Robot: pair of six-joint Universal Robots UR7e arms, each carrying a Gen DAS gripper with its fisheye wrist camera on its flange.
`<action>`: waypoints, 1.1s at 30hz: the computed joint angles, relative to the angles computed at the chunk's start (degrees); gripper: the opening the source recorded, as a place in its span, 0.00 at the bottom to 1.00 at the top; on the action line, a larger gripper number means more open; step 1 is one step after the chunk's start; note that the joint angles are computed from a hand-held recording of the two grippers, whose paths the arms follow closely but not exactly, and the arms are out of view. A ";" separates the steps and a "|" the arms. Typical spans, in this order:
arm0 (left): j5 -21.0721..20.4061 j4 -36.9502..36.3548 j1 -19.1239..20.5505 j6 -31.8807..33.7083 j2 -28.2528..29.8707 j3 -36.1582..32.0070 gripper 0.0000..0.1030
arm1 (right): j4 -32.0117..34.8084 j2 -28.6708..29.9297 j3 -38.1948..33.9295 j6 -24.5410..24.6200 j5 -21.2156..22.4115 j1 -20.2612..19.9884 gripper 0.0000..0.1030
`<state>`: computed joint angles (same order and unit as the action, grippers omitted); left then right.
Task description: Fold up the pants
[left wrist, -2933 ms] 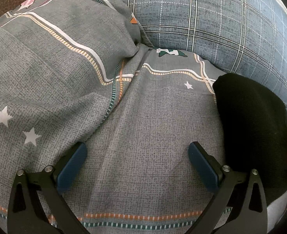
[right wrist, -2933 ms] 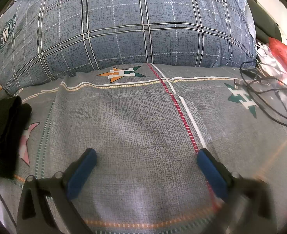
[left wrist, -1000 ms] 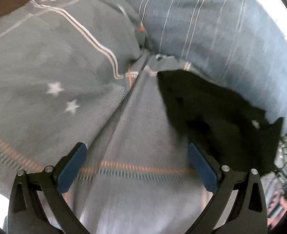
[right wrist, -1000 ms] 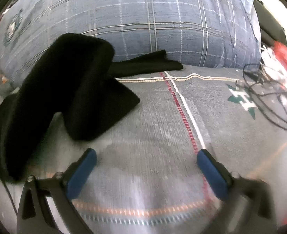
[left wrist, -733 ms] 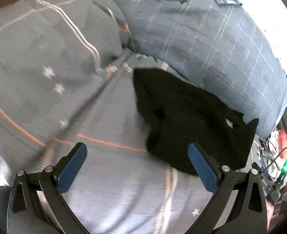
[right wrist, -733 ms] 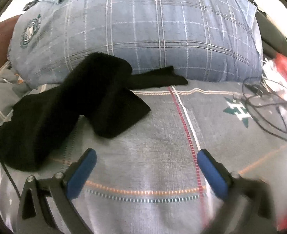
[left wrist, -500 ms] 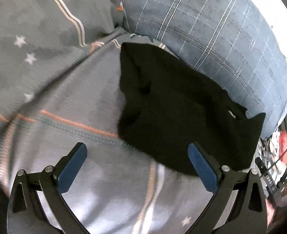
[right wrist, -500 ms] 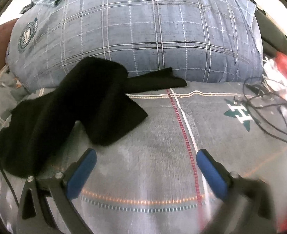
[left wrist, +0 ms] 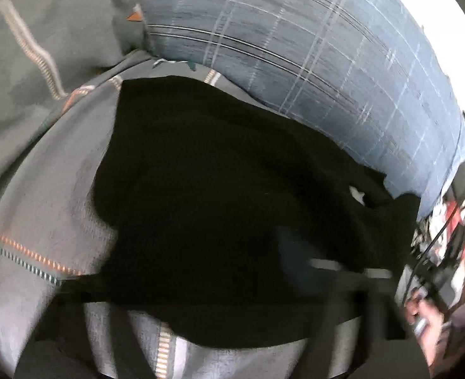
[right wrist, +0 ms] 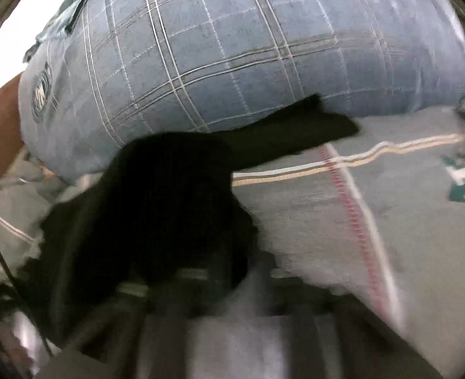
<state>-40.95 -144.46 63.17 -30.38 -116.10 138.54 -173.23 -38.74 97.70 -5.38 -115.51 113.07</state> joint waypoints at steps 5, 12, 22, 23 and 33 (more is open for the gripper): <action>-3.43 2.69 0.50 1.70 -5.50 -1.11 0.16 | -5.97 -6.57 5.83 -2.08 -0.64 2.25 0.07; 1.17 12.07 -3.08 1.61 -11.00 -2.29 0.16 | -8.19 -14.79 9.24 -6.52 -14.21 7.12 0.07; -1.75 11.12 2.20 0.36 -11.90 0.76 0.16 | -0.27 -13.11 12.17 2.77 -28.23 3.09 0.07; -1.57 10.63 2.15 0.81 -11.97 1.02 0.16 | 0.05 -14.29 13.28 3.87 -27.18 2.44 0.07; 4.64 24.82 -2.82 -5.84 -16.35 -0.62 0.55 | -2.21 -16.04 14.77 3.35 -21.35 1.93 0.45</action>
<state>-36.31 -119.64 60.35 -36.23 -132.45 137.92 -175.44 -54.78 112.47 -2.03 -136.86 114.99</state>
